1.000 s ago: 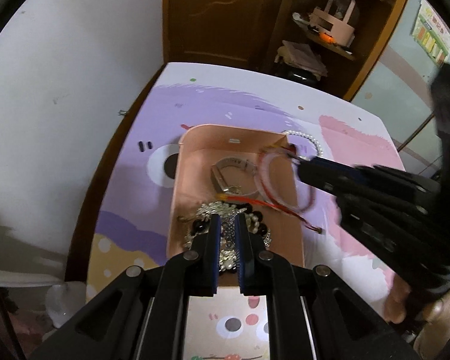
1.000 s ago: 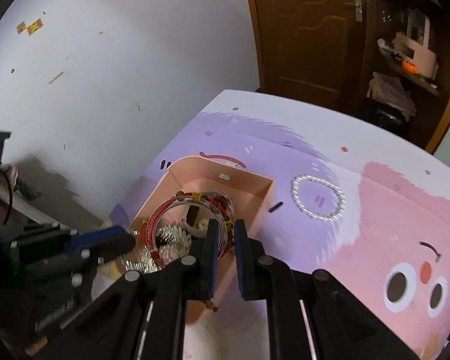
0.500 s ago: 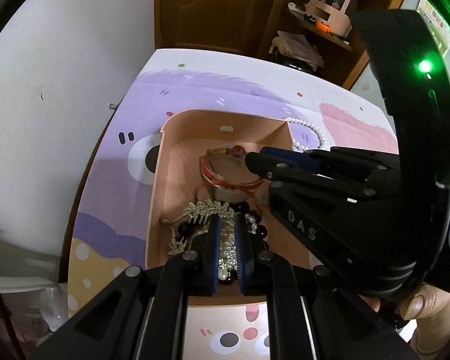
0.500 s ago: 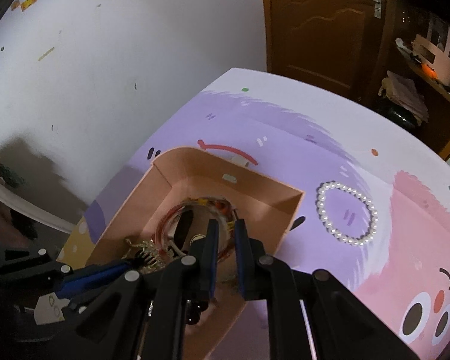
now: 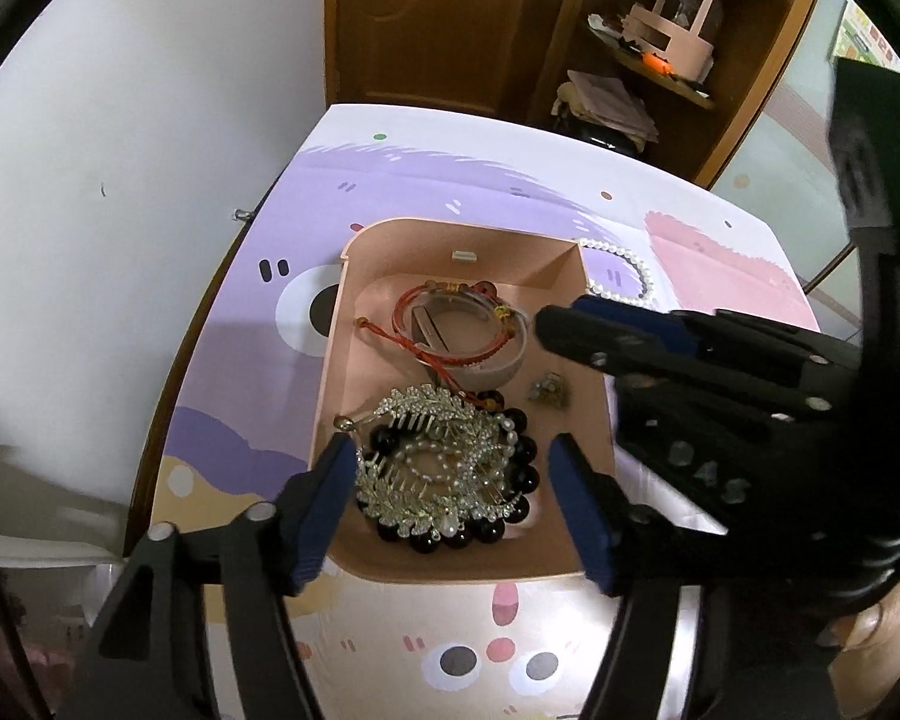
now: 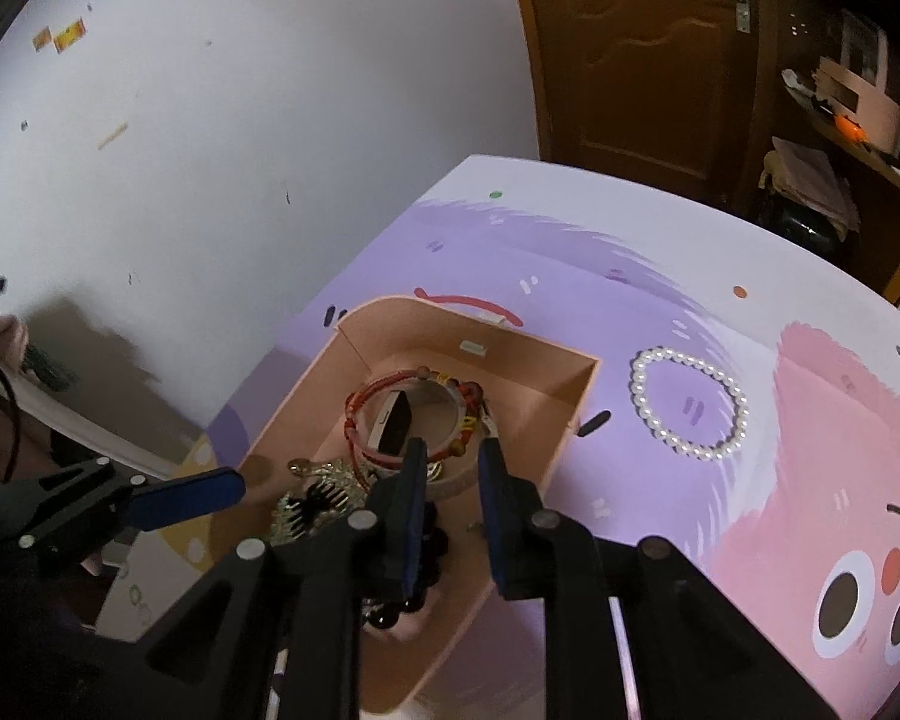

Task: Organize jewelry
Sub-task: 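Open right gripper over the box while left gripper releases the hairpin inside, then move right tool to the white pearl bracelet and close on it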

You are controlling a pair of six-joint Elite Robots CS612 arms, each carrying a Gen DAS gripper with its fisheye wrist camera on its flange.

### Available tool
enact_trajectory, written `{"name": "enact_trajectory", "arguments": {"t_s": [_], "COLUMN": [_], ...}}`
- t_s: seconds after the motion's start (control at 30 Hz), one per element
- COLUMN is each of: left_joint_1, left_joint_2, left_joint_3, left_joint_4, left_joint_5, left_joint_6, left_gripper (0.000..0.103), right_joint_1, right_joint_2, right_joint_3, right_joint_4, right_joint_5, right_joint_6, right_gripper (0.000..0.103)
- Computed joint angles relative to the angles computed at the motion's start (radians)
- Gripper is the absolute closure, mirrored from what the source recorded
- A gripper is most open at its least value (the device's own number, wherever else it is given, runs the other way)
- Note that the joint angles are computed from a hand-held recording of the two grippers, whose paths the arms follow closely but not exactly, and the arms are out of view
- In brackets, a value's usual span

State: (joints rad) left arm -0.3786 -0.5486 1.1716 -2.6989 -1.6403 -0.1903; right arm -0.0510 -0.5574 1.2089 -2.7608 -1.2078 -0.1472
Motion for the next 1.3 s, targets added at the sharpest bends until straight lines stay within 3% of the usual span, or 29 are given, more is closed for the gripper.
{"name": "enact_trajectory", "arguments": {"t_s": [0.27, 0.63, 1.03, 1.3], "left_joint_1": [-0.015, -0.043, -0.061, -0.056], "left_joint_2": [-0.026, -0.037, 0.008, 0.095], "left_joint_3": [0.036, 0.044, -0.068, -0.246], "left_joint_4": [-0.044, -0.111, -0.112, 0.014], "left_joint_5": [0.046, 0.092, 0.111, 0.126], "left_joint_6": [0.01, 0.036, 0.056, 0.089], "left_gripper": [0.033, 0.028, 0.02, 0.02], "right_joint_1": [-0.044, -0.105, -0.111, -0.113], "right_joint_2": [-0.056, -0.108, -0.097, -0.024], "right_joint_3": [0.098, 0.173, 0.114, -0.008], "right_joint_4": [-0.119, -0.182, -0.086, 0.052], "right_joint_5": [0.06, 0.007, -0.069, -0.07], "right_joint_6": [0.046, 0.073, 0.069, 0.072], "right_gripper": [0.086, 0.086, 0.086, 0.086]}}
